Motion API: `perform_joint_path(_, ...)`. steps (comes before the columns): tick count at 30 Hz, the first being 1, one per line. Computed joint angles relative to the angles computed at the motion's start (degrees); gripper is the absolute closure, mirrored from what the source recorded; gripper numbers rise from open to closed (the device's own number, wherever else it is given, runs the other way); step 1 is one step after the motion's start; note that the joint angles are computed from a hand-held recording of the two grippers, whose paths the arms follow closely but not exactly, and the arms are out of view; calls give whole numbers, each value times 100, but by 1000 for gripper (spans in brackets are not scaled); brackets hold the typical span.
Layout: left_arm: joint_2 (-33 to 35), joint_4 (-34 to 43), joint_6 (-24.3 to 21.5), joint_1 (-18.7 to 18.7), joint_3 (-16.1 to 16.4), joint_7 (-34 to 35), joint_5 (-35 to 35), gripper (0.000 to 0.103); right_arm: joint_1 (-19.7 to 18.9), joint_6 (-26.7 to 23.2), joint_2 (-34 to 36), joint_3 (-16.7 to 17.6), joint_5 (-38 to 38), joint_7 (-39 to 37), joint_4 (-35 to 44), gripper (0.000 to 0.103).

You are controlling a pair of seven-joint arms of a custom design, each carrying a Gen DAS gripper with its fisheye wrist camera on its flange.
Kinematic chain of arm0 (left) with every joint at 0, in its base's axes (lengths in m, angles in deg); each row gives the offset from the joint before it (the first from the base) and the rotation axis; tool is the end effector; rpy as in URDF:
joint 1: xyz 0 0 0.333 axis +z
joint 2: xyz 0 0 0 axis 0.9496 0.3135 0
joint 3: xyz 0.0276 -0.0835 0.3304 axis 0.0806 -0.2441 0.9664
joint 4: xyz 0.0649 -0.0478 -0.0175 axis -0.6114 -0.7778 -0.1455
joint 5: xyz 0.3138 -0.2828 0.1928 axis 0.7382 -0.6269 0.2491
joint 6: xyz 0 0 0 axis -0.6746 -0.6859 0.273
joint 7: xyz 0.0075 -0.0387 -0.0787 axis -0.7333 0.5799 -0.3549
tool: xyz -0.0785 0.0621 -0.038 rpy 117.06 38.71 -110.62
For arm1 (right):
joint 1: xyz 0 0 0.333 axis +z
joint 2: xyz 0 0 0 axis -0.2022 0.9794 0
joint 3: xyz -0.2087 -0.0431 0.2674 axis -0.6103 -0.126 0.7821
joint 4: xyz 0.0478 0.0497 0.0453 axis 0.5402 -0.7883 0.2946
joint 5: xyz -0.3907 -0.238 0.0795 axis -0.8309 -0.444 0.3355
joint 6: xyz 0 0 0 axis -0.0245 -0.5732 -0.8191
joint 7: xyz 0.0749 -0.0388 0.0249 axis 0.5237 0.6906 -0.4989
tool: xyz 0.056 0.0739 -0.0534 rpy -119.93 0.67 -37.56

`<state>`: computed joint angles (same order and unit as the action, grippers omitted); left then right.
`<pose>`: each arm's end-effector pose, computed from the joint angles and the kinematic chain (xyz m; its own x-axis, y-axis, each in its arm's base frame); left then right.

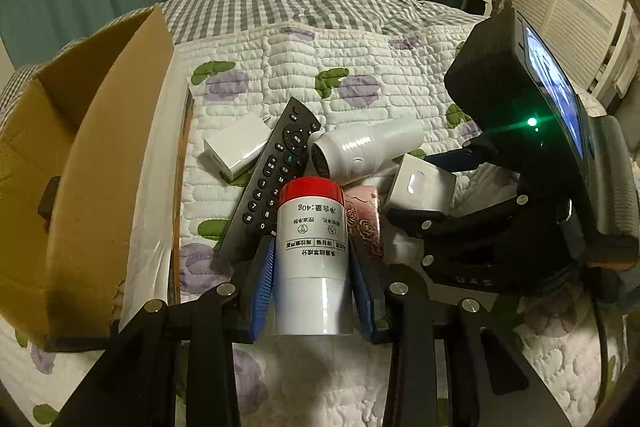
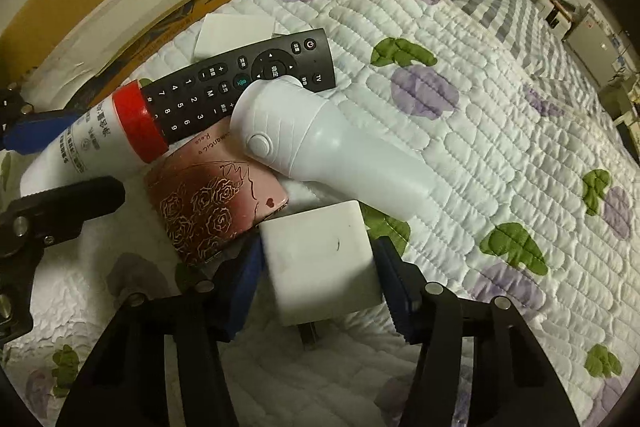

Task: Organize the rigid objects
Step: 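Grasp the red-capped pill bottle with the left tool while the right tool grasps the white charger, then carry both items into the box and open both tools to release them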

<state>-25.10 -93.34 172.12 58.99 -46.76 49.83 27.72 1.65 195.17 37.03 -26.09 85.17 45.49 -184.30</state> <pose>0.4299 -0.2024 0.3055 -0.3319 -0.9431 0.0216 -0.8003 0.2693 -0.5357 0.4883 0.1266 0.2647 0.5380 -0.8367 0.1024 -0.7625 -0.5349 -0.3640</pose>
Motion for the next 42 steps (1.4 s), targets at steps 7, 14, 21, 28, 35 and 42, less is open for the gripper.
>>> perform_joint_path(7, -513, -301, 7, -718, 580, 543, -541, 67, -156, 352, -760, 103, -901, 1397, -588, 51)
perform_joint_path(14, -1402, -703, -25, -1252, 1111, 1065, -998, 67, -539, 22, -1660, 547, -1512, 2365, -923, 51)
perform_joint_path(21, -2388, -1025, -165, -1263, 1500, 1455, -1095, 67, -415, -332, -2648, 795, -1812, 2951, -1056, 51)
perform_joint_path(28, -3130, -1058, -283, -900, 1912, 2022, -1133, 67, -255, -411, -3175, 1137, -2059, 3434, -655, 51)
perform_joint_path(35, -2989, -802, -216, -355, 2227, 2621, -1180, 67, -105, -102, -2686, 1404, -2194, 3872, 115, 51)
perform_joint_path(42, -2232, -537, -51, -459, 2656, 3152, -1374, 67, -66, 41, -1426, 1604, -2553, 4318, 995, 51)
